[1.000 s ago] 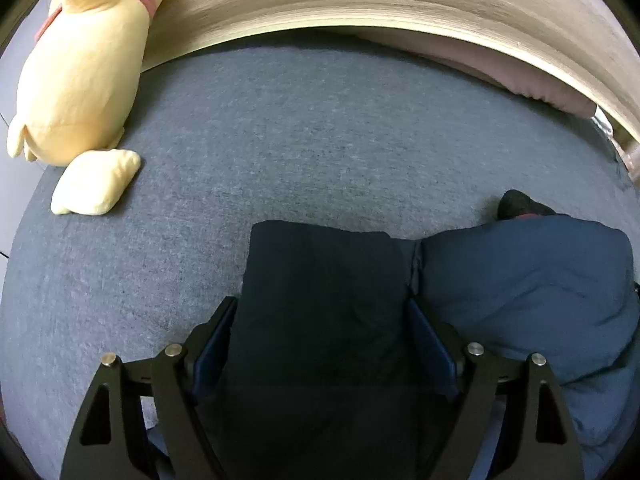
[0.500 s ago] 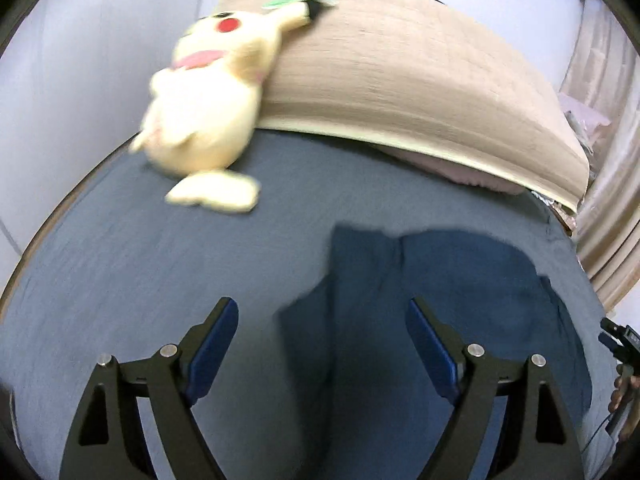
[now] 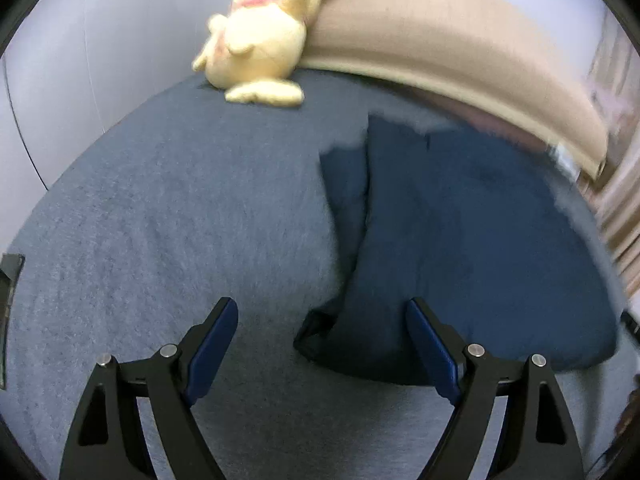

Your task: Fold large clothes

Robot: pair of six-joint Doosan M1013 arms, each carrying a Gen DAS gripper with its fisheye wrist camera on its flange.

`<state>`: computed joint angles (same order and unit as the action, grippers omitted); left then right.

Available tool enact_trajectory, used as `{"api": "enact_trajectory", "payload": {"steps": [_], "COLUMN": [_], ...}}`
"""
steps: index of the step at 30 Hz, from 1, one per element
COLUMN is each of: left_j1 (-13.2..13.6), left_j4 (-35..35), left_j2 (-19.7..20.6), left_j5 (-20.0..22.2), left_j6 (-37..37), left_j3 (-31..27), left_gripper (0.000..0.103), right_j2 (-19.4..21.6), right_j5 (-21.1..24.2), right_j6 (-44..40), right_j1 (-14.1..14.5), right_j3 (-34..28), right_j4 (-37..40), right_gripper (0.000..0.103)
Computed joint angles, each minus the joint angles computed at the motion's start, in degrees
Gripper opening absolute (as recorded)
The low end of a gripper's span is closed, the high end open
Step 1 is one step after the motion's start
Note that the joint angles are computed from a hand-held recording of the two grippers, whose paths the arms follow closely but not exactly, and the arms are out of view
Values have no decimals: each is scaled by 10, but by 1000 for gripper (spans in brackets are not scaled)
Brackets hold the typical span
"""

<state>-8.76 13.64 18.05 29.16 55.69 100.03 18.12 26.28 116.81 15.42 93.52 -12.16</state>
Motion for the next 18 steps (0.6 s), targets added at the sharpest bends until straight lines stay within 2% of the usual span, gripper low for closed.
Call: {"api": "enact_trajectory", "payload": {"steps": [2, 3, 5, 8, 10, 12, 15, 16, 17, 18], "left_j1": [-5, -5, -1, 10, 27, 41, 70, 74, 82, 84], "left_j4": [14, 2, -20, -21, -71, -134, -287, -321, -359, -366], "left_j2": [2, 5, 1, -26, -36, -38, -19, -15, -2, 8], "left_j5": [15, 33, 51, -8, -36, -43, -26, -21, 2, 16], "left_j6": [-12, 3, 34, 41, 83, 136, 271, 297, 320, 320], "left_j3": [0, -7, -14, 4, 7, 7, -8, -9, -19, -26], "left_gripper": [86, 86, 86, 86, 86, 86, 86, 86, 86, 86], "right_j2": [29, 37, 32, 7, -3, -8, -2, 4, 12, 22], "right_j5": [83, 102, 101, 62, 58, 48, 55, 65, 78, 89], "right_j6": [-33, -26, -20, -66, -80, -127, -184, -210, -227, -246], "right_j1": [8, 12, 11, -11, -31, -65, -114, -130, -140, -150], "right_j3": [-33, -40, -42, -27, -27, -20, -15, -15, -20, -24], "right_j4": [18, 5, 4, 77, 110, 204, 342, 395, 432, 471], "right_gripper": [86, 86, 86, 86, 87, 89, 89, 89, 89, 89]}}
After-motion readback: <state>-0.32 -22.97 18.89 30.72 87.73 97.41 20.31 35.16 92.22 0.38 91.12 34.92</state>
